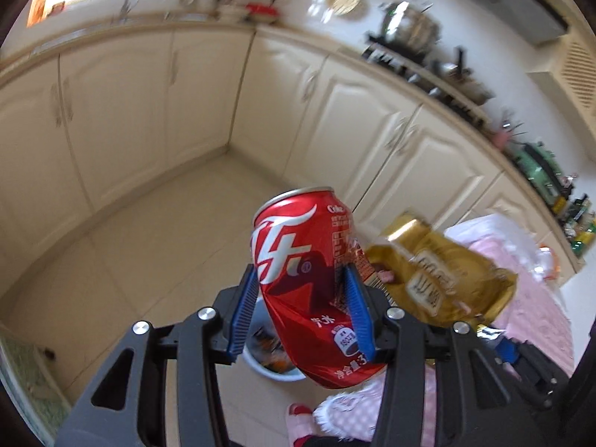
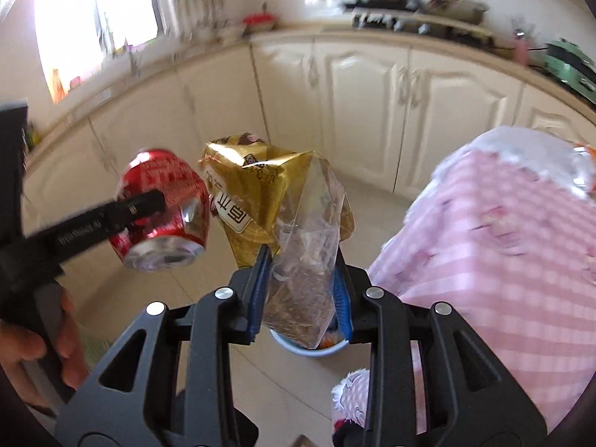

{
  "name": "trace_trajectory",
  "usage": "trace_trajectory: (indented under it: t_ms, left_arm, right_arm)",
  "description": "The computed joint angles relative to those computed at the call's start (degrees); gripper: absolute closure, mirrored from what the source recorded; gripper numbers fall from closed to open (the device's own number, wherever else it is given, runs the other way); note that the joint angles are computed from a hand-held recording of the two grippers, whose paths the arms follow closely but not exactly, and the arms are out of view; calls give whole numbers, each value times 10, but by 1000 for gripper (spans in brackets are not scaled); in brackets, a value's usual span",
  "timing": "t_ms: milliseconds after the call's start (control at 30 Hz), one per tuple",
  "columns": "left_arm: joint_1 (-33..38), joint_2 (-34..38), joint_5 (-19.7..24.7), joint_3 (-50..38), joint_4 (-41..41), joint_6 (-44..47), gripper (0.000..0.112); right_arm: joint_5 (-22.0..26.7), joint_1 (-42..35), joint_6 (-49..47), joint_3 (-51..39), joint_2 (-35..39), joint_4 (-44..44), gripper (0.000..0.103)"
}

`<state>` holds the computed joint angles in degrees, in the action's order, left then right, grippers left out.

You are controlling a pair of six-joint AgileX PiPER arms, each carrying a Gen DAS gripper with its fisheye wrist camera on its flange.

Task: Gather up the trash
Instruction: 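Carry the can and chip bag over the blue bucket and open both tools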

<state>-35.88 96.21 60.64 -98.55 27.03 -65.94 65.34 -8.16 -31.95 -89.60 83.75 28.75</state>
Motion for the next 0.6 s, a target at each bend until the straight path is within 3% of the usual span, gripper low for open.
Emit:
trace_trajectory:
  t_ms: [167,333,467,600]
  left_arm:
    - [64,18,-61,70,-86,38,67]
    - [107,86,-123,99,-184,105,67]
    - [118,160,-132,68,-237,154,67]
    - [126,238,-112,0,-278,193,67]
  right_arm:
    - [-71,97,47,54,65,-99,72]
    - [-115,117,84,48,158,-163,72]
    - [-121,117,116,9,241,-202,71]
    - [-117,117,146,-44,311,-221,58]
